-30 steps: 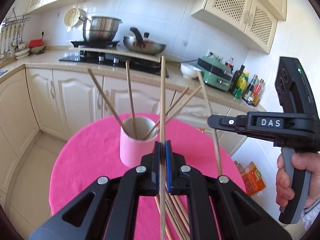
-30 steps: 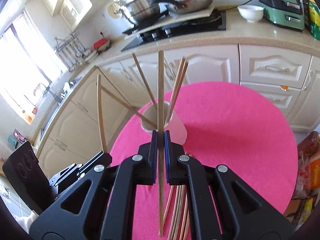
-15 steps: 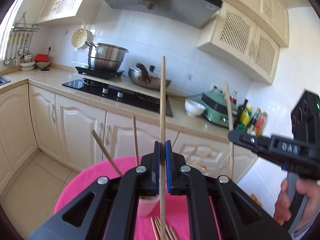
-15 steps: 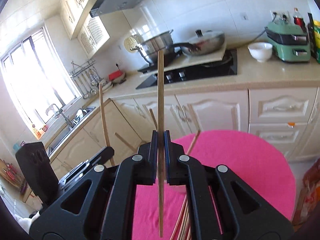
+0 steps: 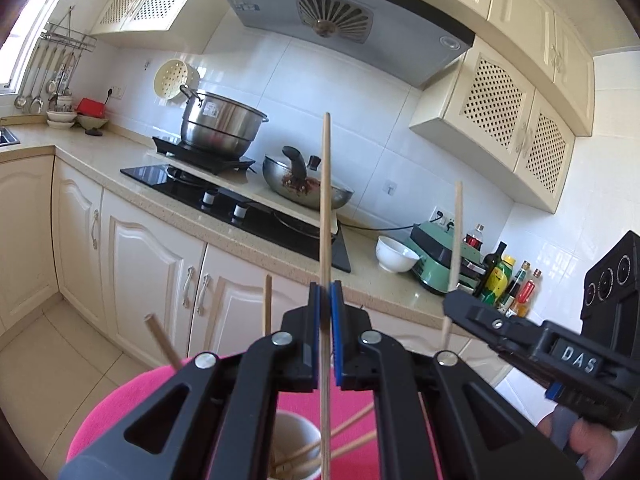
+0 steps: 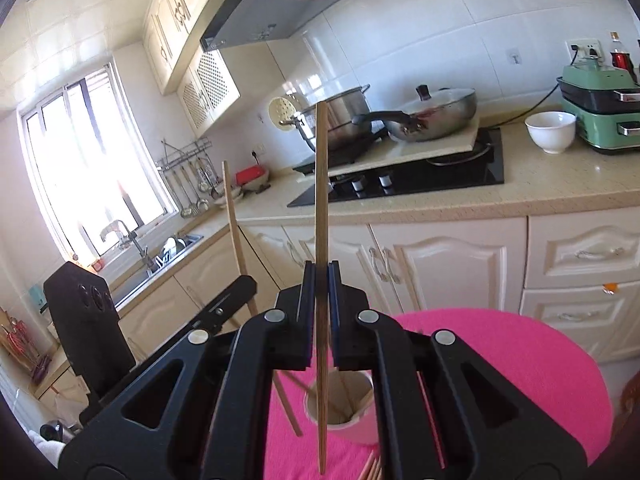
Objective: Organize utensils
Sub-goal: 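Lift the left-held chopstick over the pink cup while the right tool carries its chopstick there, then lower both chopsticks into the pink cup and open both grippers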
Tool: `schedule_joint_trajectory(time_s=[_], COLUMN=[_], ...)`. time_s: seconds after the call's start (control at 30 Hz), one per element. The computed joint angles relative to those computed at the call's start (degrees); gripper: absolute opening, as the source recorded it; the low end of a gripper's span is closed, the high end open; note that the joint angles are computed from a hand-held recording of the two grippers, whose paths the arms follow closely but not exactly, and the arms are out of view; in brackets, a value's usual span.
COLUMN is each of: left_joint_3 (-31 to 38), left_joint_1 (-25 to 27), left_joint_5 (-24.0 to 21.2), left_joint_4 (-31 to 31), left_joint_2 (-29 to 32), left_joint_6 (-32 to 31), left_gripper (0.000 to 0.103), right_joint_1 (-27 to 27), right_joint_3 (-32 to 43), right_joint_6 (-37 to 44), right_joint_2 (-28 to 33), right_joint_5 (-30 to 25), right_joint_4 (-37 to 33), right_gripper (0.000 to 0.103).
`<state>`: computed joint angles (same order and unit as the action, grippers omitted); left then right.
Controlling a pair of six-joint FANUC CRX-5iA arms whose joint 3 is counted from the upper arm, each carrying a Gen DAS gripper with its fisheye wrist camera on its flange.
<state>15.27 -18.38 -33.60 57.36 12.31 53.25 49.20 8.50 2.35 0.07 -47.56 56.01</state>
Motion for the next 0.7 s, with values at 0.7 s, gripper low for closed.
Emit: schedule_joint_trajectory(time_s=[0.7], left_joint_3=[-6.1], left_joint_1=[-0.4], left_joint_5=[3.4], left_joint_4=[-1.9], left_joint_2=[-0.1], left_joint_6=[-4.6], left_gripper=[0.006], right_joint_1=[-2.7], right_joint_3=[-4.1], right_joint_6=[-4.2], right_joint_2=[3.1], right_joint_5=[6.3], right_joint_4=[13.0], right_gripper=[0.007])
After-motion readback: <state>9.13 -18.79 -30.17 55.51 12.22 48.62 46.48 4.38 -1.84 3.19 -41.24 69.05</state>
